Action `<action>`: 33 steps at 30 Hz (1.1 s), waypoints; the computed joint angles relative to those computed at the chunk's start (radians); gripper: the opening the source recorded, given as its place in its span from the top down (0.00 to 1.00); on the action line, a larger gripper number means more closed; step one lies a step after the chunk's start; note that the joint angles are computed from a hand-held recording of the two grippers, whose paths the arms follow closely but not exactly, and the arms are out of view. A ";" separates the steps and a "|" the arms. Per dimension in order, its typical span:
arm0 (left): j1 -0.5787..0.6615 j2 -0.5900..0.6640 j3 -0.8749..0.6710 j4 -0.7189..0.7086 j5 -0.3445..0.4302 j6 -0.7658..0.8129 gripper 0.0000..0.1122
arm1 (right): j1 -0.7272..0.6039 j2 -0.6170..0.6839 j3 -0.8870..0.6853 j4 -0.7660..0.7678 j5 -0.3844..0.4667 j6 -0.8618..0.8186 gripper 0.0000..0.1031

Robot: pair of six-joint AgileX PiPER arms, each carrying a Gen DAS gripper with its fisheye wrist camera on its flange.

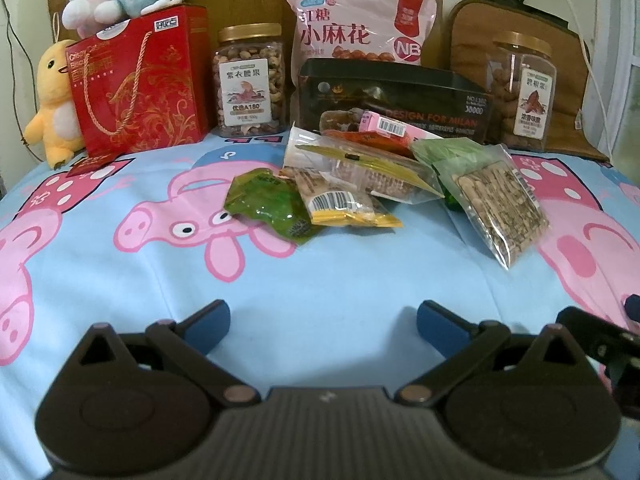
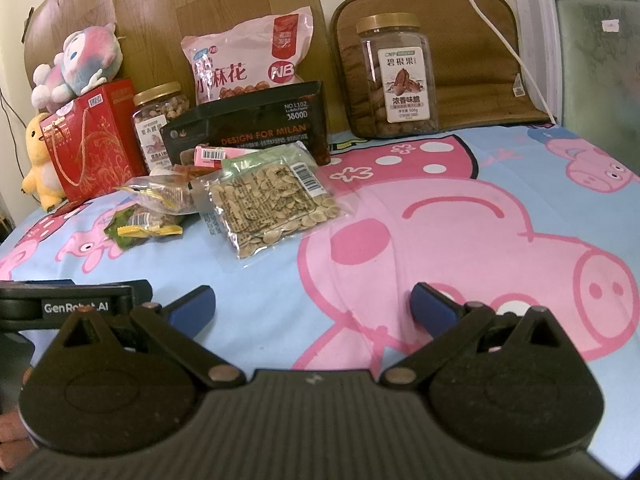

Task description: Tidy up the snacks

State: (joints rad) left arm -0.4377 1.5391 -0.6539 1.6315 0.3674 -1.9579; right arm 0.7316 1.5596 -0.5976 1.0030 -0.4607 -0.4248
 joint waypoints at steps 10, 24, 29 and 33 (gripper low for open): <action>0.065 -0.045 -0.010 -0.271 -0.076 0.314 0.08 | 0.001 0.003 -0.031 0.089 0.025 -0.126 0.00; 0.197 -0.081 0.015 -0.296 -0.146 0.348 0.08 | -0.039 0.085 -0.216 0.171 0.174 -0.465 0.00; 0.208 -0.085 0.021 -0.280 -0.156 0.335 0.08 | -0.041 0.153 -0.309 0.280 0.194 -0.644 0.00; 0.243 -0.092 0.012 -0.415 -0.200 0.468 0.08 | -0.080 0.186 -0.348 0.292 0.225 -0.656 0.00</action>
